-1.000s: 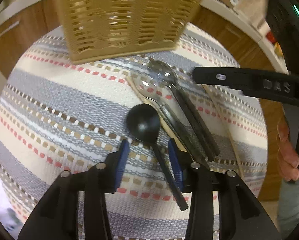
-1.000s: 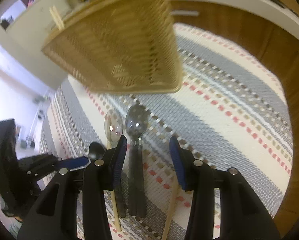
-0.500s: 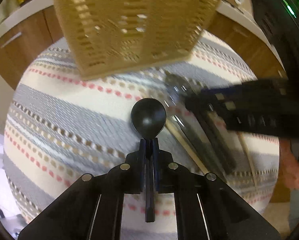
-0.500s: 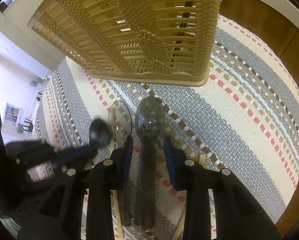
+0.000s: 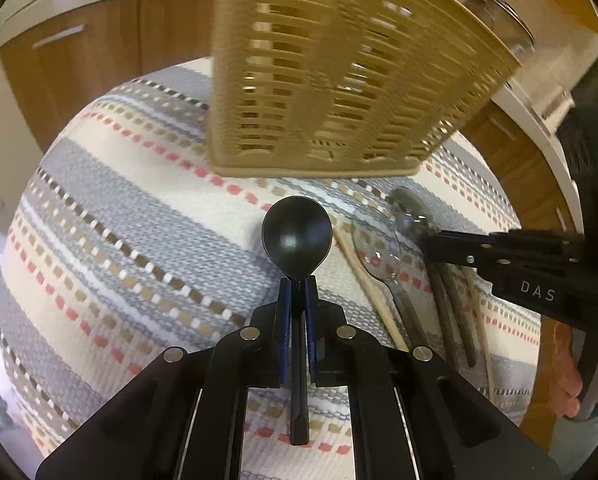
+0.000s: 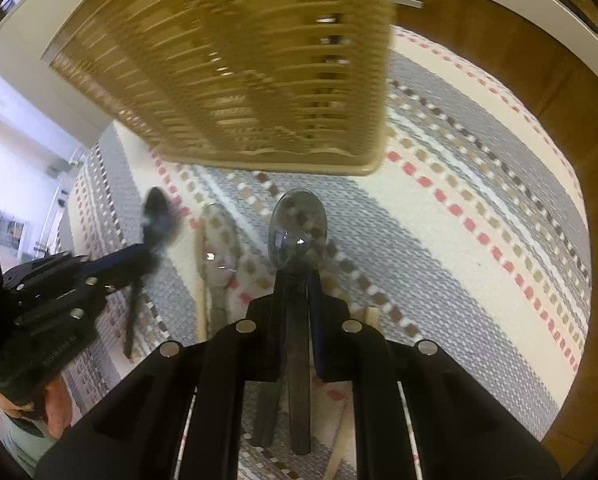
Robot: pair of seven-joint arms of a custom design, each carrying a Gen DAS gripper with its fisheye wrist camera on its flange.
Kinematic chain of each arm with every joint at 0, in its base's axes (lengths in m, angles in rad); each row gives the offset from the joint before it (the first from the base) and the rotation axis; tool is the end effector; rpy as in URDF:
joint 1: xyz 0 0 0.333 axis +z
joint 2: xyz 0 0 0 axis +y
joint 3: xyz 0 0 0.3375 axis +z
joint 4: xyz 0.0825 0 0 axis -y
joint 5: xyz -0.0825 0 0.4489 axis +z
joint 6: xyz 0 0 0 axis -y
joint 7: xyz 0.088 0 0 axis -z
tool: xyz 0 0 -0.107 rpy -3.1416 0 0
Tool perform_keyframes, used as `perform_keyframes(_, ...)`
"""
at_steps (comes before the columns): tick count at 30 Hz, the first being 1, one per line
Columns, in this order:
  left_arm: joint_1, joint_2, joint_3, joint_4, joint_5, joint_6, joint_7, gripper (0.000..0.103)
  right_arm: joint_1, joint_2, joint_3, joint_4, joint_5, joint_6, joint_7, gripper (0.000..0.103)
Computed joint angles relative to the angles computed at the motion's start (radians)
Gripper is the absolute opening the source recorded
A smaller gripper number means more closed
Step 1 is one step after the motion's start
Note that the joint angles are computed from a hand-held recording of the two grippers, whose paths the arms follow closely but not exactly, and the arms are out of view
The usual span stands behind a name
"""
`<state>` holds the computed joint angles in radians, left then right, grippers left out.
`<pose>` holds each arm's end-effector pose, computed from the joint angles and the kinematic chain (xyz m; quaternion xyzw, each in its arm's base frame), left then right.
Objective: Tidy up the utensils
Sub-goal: 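Grasp a clear plastic utensil with the right tool while the left tool holds the black spoon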
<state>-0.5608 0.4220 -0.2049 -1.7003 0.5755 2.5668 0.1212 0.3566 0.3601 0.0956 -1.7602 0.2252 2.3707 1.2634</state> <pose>0.5564 -0.5219 0.3878 -0.7752 0.5676 -0.2630 0.0878 0.6616 0.3177 0.3752 -0.8744 0.4573 -0.0024 0.1618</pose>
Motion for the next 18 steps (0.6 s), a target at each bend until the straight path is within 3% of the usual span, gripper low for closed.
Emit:
perform_keyframes(5,0.018,-0.038,-0.009,-0.061,-0.033,0.025,-0.019,0.005,0.001,0.000,-0.002,-0.002,-0.002,0.007,0.027,0.008)
perform_keyframes(8,0.019,-0.062,-0.004,-0.088,-0.017,0.037,-0.044,0.005,-0.010,-0.016,0.006,-0.018,0.028,0.020,0.009,0.003)
perform_keyframes(15,-0.023,-0.132,0.034,-0.150,0.187,0.079,-0.245,0.005,-0.073,-0.096,0.042,-0.118,0.242,0.103,-0.171,0.002)
perform_keyframes(18,-0.014,-0.161,0.017,-0.168,0.239,0.058,-0.274,0.005,-0.081,-0.104,0.039,-0.126,0.296,0.119,-0.213,0.003)
